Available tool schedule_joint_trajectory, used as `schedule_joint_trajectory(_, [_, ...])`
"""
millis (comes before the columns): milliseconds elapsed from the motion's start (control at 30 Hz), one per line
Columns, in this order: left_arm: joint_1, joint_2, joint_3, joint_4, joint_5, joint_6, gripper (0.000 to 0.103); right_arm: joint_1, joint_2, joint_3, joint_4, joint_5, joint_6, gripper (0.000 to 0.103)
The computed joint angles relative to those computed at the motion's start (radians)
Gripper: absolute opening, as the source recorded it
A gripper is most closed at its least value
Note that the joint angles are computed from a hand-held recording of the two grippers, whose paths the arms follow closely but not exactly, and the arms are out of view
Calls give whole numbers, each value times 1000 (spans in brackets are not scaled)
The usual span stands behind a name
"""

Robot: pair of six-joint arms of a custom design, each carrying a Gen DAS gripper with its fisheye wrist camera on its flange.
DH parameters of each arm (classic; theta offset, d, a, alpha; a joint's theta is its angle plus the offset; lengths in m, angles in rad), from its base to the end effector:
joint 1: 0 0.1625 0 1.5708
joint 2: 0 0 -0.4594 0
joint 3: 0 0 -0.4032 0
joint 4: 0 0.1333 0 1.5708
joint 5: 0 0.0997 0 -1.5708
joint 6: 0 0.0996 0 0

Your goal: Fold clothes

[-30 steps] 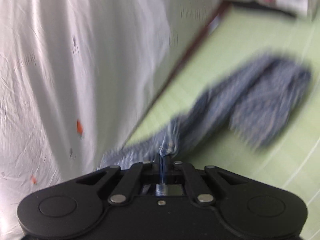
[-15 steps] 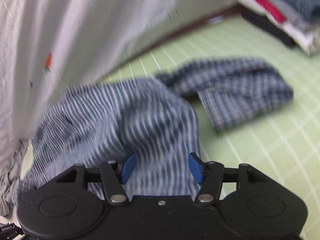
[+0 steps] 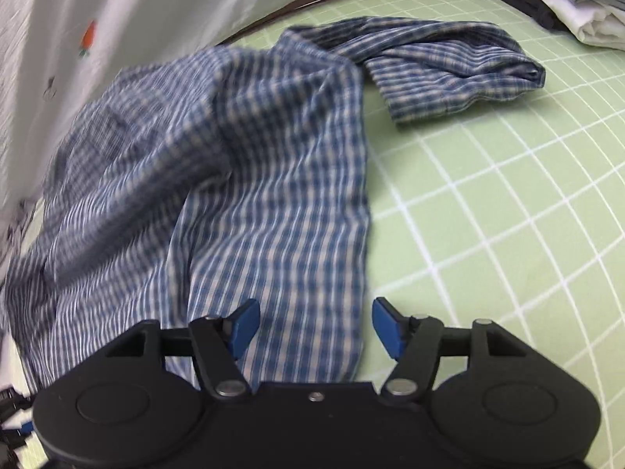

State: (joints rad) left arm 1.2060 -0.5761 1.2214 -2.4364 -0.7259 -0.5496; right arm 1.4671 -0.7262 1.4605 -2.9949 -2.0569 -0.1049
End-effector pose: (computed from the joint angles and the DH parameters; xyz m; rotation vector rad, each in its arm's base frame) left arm -0.0981 -0.8393 0.1275 -0.3376 2.3600 -0.7088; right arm 0.0060 -0.7806 0.1929 -0.2190 -2.4751 0.8204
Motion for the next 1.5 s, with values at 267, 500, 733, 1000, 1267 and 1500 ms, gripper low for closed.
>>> schedule_joint_trajectory(267, [2,-22,36,-11,-1,96,6,14,-2,115,-171,7,-113,8])
schedule_joint_trajectory(500, [2,-88,113,-91,-75,65,2,31,-15,176,-375,-26,-242,1])
schedule_joint_trajectory(733, [-25,-199,246,-150,-86,-54,3,41,-129,267,-476,-52,-283,1])
schedule_joint_trajectory(1000, [-41,-177,258,-21,8,-218,43,7,-129,213,-212,-157,-185,15])
schedule_joint_trajectory(1267, [-63,-126,179,-23,69,-119,67,20,-48,64,-274,-132,-315,97])
schedule_joint_trajectory(1500, [-47,-34,6,-16,45,29,70,45,42,-91,-267,-75,-402,102])
